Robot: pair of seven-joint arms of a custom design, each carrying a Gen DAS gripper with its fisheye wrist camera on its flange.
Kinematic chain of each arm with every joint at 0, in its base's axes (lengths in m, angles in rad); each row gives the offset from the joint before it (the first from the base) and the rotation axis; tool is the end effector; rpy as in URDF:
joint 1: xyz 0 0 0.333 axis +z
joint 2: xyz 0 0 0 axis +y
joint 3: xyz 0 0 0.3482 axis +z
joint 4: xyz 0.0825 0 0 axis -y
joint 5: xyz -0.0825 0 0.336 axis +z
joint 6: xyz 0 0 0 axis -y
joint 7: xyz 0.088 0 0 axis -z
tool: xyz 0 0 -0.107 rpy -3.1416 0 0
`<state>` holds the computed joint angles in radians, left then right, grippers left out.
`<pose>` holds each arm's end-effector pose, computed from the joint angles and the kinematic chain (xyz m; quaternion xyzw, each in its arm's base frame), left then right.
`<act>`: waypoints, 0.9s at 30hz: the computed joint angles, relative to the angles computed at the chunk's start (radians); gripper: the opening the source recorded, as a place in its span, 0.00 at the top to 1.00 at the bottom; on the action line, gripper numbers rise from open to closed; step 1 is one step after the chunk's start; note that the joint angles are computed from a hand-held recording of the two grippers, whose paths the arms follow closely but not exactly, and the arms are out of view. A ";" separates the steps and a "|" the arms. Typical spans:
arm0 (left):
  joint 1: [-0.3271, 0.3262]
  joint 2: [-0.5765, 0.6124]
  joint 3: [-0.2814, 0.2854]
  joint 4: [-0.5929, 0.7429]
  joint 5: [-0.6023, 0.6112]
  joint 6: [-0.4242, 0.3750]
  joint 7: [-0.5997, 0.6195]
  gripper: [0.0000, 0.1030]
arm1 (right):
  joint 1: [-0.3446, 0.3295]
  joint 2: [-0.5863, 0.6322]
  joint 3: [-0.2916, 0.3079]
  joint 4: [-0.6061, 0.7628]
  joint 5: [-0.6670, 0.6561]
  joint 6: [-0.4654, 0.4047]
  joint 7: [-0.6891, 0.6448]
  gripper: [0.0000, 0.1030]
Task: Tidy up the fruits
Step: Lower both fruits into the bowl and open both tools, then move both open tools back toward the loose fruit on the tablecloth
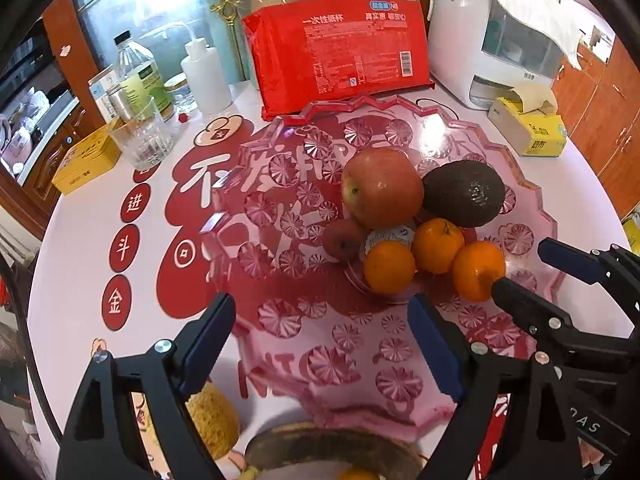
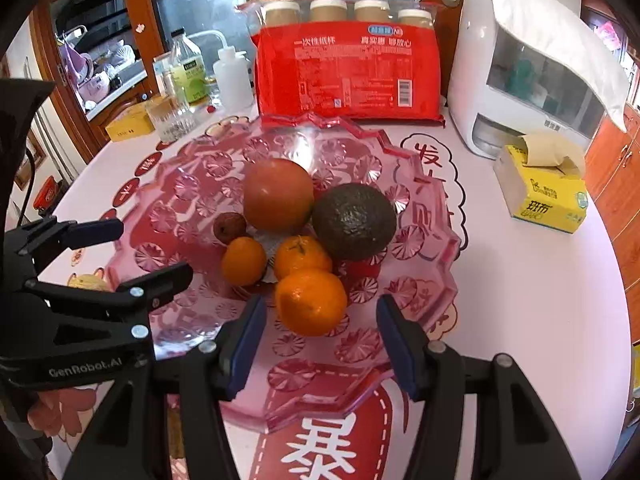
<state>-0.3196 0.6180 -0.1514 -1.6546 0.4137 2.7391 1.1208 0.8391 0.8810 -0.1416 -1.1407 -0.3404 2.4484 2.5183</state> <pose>0.6296 -0.3136 0.3617 -0.5692 0.7835 -0.1956 0.1544 0.5722 0.5356 0.3616 -0.6936 0.6651 -0.1727 0.2163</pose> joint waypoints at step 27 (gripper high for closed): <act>0.046 -0.332 0.020 -0.324 0.102 0.114 -0.143 0.15 | 0.094 -0.184 -0.020 -0.130 -0.227 -0.044 0.264 0.44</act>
